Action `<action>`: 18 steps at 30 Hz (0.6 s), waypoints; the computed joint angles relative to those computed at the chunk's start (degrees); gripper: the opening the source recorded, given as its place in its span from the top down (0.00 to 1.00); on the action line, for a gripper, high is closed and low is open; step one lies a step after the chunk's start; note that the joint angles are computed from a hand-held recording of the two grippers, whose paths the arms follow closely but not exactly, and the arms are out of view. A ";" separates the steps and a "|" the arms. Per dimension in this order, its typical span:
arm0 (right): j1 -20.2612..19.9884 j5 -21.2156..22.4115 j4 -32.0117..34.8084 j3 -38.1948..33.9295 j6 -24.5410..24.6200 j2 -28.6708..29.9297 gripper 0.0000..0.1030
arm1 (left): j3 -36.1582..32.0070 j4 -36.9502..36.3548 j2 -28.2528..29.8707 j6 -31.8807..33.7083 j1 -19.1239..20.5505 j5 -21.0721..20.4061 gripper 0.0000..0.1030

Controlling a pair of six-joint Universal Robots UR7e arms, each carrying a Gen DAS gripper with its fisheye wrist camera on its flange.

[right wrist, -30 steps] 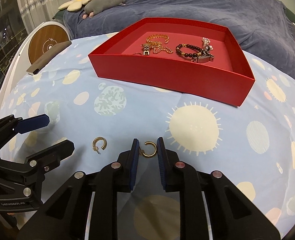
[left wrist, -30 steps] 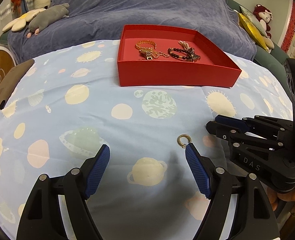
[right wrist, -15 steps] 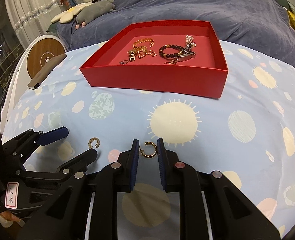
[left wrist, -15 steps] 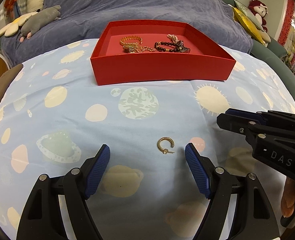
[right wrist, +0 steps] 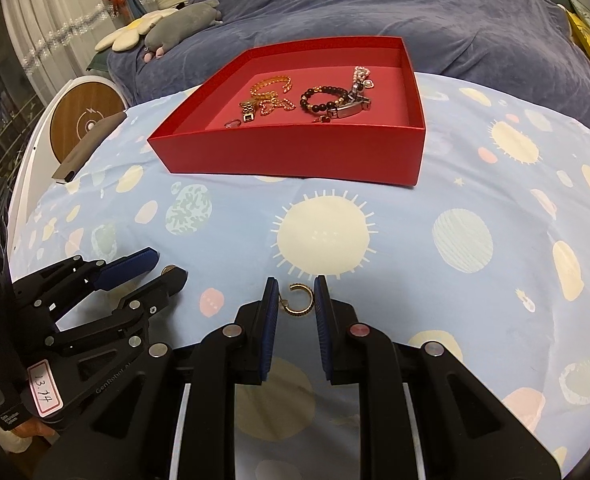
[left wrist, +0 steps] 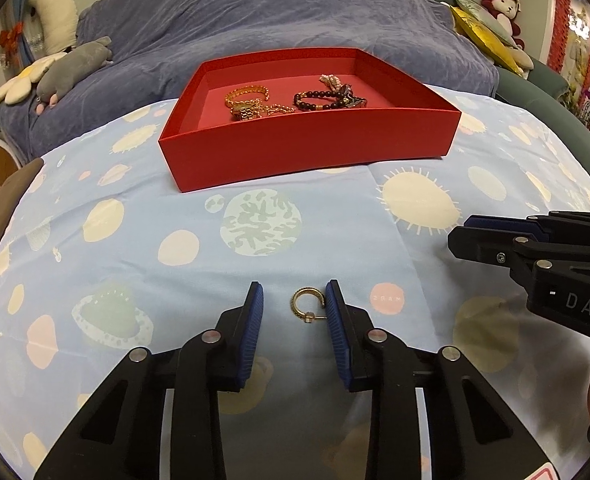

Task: Organize jewelry

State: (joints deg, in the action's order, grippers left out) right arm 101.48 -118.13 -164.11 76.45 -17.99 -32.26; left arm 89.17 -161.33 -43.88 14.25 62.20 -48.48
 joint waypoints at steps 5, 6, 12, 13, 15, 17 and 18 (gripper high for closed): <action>0.07 0.57 -0.09 -0.10 0.08 -0.10 0.83 | -0.63 1.89 -0.31 -1.63 0.17 -0.50 0.86; 0.18 0.73 -0.12 -0.22 0.07 -0.12 0.83 | -0.85 2.66 -0.43 -2.50 0.21 -0.90 0.86; 0.79 1.24 -0.84 -0.39 -0.15 -0.45 0.83 | -0.94 3.98 -1.36 -4.33 0.26 -2.68 0.86; 0.76 1.21 -0.95 -0.26 -0.10 -0.58 0.83 | -0.90 4.05 -1.68 -4.71 0.38 -3.13 0.86; 0.67 1.05 -0.98 -0.14 -0.02 -0.67 0.83 | -0.83 4.06 -2.33 -5.45 0.62 -3.27 0.86; 0.55 0.98 -1.04 0.14 0.17 -0.88 0.83 | -0.96 4.60 -2.90 -6.65 0.86 -3.54 0.86; 0.52 1.06 -1.05 0.20 0.28 -0.97 0.83 | -1.14 4.93 -3.22 -7.35 1.02 -3.85 0.86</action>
State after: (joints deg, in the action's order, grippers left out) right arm 102.00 -117.07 -165.16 76.65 -17.72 -33.23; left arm 88.03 -156.40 -47.10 6.89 63.22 -52.33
